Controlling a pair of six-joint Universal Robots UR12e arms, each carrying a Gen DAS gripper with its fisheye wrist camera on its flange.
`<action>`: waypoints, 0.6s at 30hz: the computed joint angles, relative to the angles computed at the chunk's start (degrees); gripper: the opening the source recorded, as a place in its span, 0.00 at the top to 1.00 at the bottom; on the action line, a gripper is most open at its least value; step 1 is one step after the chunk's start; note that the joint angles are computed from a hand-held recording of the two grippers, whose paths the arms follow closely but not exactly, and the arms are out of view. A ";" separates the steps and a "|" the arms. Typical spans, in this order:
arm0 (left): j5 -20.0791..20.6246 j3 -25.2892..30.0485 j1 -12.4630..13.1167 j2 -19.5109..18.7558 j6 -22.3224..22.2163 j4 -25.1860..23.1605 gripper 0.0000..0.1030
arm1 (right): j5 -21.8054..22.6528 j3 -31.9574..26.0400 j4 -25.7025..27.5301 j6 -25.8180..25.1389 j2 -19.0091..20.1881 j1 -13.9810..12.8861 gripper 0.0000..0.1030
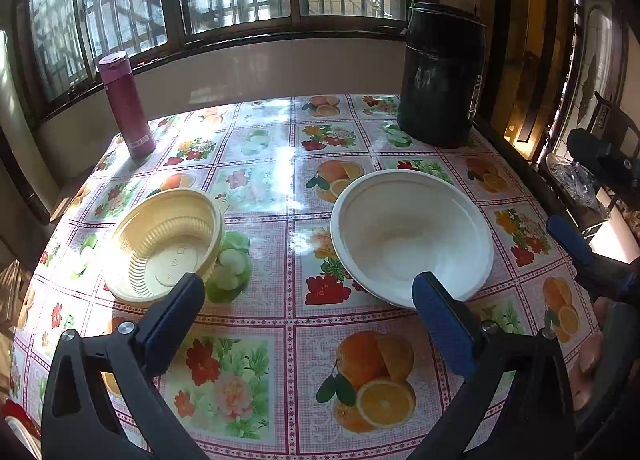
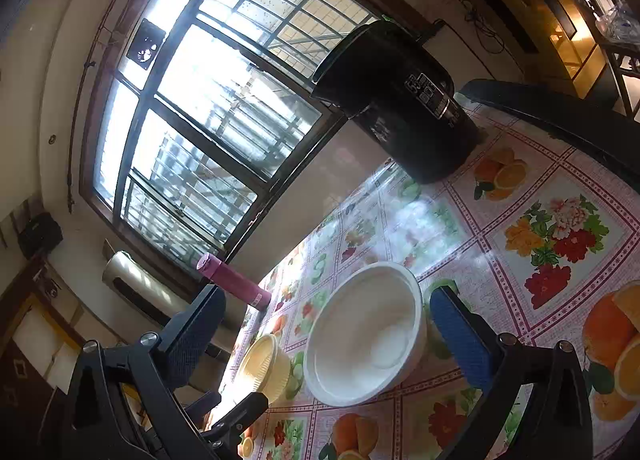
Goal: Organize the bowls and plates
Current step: 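Move both open grippers to the second white paper bowl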
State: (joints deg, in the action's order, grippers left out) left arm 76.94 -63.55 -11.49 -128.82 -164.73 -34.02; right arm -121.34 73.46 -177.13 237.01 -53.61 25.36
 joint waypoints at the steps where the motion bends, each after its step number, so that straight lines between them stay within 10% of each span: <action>1: 0.22 0.50 -0.06 -0.39 -0.59 -0.38 0.00 | 0.42 0.02 -0.04 0.01 0.01 -0.09 0.00; 18: 1.82 6.33 -0.69 -5.08 -7.90 -3.13 0.00 | 1.27 0.12 1.15 1.47 0.21 -0.63 0.00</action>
